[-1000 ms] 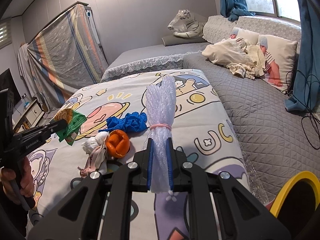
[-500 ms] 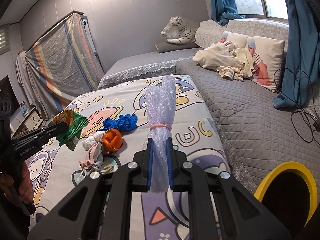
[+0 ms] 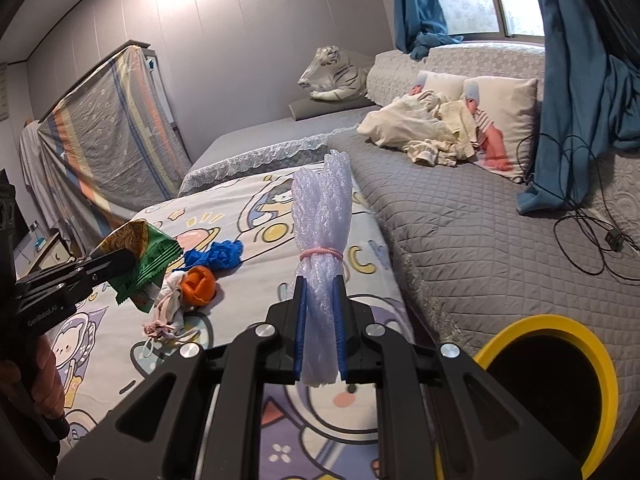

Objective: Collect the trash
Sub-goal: 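Carry the green packet and white net in both tools toward the bin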

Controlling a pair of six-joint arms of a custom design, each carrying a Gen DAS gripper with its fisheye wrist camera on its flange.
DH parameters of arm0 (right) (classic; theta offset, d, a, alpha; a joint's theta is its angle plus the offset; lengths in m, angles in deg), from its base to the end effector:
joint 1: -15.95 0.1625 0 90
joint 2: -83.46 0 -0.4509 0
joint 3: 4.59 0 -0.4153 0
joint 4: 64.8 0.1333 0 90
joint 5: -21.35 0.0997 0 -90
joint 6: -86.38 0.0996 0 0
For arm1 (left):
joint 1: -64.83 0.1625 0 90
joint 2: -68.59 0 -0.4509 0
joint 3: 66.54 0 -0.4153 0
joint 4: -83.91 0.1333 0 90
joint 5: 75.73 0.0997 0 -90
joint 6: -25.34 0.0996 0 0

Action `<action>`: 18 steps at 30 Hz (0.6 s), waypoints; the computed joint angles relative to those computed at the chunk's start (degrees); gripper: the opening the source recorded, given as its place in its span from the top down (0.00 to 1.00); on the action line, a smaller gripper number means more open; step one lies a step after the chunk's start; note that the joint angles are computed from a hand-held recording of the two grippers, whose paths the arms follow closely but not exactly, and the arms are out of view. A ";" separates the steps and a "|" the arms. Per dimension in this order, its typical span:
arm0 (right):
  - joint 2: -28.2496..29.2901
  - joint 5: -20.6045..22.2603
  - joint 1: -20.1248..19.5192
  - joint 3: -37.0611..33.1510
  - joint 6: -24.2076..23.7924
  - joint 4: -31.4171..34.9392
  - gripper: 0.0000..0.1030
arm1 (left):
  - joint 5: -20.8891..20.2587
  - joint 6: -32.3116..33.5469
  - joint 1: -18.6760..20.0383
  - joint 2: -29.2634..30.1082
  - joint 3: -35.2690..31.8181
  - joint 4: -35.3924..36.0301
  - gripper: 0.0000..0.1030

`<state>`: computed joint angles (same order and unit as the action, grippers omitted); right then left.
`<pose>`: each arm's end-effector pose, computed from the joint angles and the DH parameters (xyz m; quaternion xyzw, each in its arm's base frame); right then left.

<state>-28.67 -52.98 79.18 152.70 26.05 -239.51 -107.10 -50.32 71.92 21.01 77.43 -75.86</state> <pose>0.0255 -0.3051 0.2752 0.3133 -0.8792 0.3313 0.1380 -0.2944 -0.2566 -0.0084 0.1661 0.8397 -0.4308 0.2858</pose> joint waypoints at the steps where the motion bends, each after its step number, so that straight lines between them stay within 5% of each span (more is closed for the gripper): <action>1: -0.46 0.34 -0.47 -0.21 -0.16 0.61 0.89 | -0.03 1.41 0.18 0.86 -0.54 -1.43 0.96; 18: -6.48 6.74 -10.51 -2.84 -2.14 6.54 0.89 | -2.34 18.35 2.56 9.80 -7.62 -16.92 0.97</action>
<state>-35.15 -46.24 68.66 149.86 23.90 -232.98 -109.44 -31.96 74.48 30.82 69.82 -92.78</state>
